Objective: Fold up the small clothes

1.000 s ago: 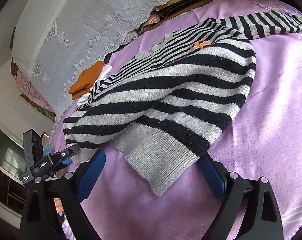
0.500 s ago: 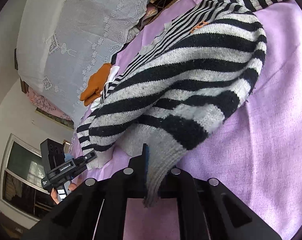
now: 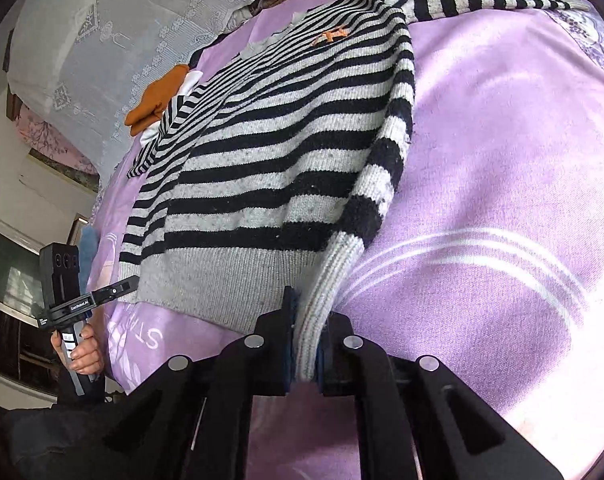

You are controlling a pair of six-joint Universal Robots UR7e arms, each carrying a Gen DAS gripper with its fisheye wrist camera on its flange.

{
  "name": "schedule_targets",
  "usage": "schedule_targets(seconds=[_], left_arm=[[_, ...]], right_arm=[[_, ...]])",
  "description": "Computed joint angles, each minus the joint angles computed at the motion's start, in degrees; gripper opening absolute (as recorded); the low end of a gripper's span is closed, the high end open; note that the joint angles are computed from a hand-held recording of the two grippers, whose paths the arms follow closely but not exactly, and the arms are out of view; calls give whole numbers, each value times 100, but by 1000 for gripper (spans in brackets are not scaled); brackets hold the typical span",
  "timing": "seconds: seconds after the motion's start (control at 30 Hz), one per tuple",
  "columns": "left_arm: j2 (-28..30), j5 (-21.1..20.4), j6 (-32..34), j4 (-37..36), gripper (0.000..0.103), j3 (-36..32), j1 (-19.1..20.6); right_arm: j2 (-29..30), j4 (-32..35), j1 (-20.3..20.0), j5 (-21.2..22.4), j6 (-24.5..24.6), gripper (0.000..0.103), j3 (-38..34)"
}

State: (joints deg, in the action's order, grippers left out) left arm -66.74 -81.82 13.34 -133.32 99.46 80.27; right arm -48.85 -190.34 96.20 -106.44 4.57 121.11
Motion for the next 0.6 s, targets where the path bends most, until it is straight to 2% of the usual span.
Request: schedule_targets(seconds=[0.07,0.1,0.17,0.2,0.23,0.3,0.33,0.4,0.43,0.5,0.53,0.6], left_arm=[[-74,-19,-58,105,16,-60,-14],[-151,114,-12,-25,22,-13,-65],[-326,579,180,-553,37,173,-233],[-377,776,291,-813,47,224,-311],[-408,938,413,-1039,51,240,-380],[-310,1108,656,-1320,54,123,-524],[-210,1064,739,-1305,56,-11,-582],[150,837,936,-1259,59,-404,-703],[361,712,1056,-1251,66,-619,-747],[899,559,1184,-1284,73,-1140,-817],[1202,575,1149,-1262,73,-1447,-841],[1876,684,959,-899,73,-2270,-841]], right_arm=[[-59,159,96,-124,-117,13,-25],[-119,358,177,-273,-196,18,-68],[-234,312,390,-802,-345,43,-74],[-254,96,511,-1164,-456,45,-84],[-292,-87,585,-1420,-574,45,-104],[-292,-537,648,-1669,-721,45,-235],[-236,-693,632,-1640,-806,47,-391],[-44,-748,525,-1170,-1084,47,-846],[117,-684,482,-903,-1156,47,-1140],[427,-270,327,-250,-1227,49,-1787],[584,17,247,-12,-1239,49,-2145],[959,599,129,192,-1121,50,-2955]])
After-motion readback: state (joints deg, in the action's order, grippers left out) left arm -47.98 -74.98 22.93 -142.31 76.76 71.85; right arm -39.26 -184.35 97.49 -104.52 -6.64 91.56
